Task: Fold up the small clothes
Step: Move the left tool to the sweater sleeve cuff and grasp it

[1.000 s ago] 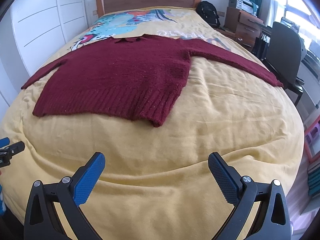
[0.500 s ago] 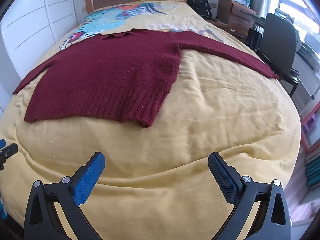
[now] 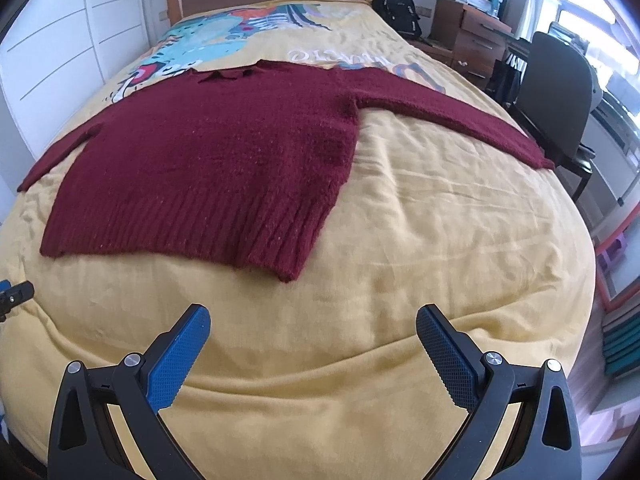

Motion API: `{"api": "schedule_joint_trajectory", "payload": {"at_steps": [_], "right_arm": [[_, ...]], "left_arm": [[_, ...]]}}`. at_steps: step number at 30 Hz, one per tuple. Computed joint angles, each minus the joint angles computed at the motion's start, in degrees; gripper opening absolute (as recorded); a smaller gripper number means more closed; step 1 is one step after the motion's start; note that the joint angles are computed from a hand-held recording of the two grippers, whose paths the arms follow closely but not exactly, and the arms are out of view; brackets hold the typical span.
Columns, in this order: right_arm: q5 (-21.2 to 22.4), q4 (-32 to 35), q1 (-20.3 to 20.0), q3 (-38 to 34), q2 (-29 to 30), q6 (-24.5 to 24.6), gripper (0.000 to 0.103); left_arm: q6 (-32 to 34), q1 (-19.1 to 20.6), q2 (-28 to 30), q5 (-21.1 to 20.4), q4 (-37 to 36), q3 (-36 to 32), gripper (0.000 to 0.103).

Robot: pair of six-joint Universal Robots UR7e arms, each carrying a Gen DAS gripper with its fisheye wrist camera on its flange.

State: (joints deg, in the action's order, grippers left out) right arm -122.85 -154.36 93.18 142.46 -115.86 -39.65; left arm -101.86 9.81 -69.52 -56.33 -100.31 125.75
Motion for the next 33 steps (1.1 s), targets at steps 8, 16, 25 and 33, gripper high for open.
{"api": "schedule_joint_trajectory", "payload": {"at_steps": [8, 16, 25, 33], "right_arm": [[-2.4, -4.1, 2.1, -2.0, 5.4, 1.9, 0.103], [-4.7, -8.3, 3.8, -4.1, 12.2, 3.0, 0.103], [-6.5, -10.4, 4.0, -5.7, 17.2, 3.7, 0.103], [-8.5, -13.3, 4.1, -7.0, 21.4, 2.8, 0.103]], "left_arm": [[-2.0, 2.3, -4.7, -0.5, 2.6, 2.4, 0.102], [-9.9, 5.0, -12.9, 1.7, 13.7, 3.3, 0.102], [-17.0, 10.7, -25.8, 11.6, 26.1, 2.6, 0.102], [-14.2, 20.7, -36.4, 20.2, 28.5, 0.9, 0.102]]}}
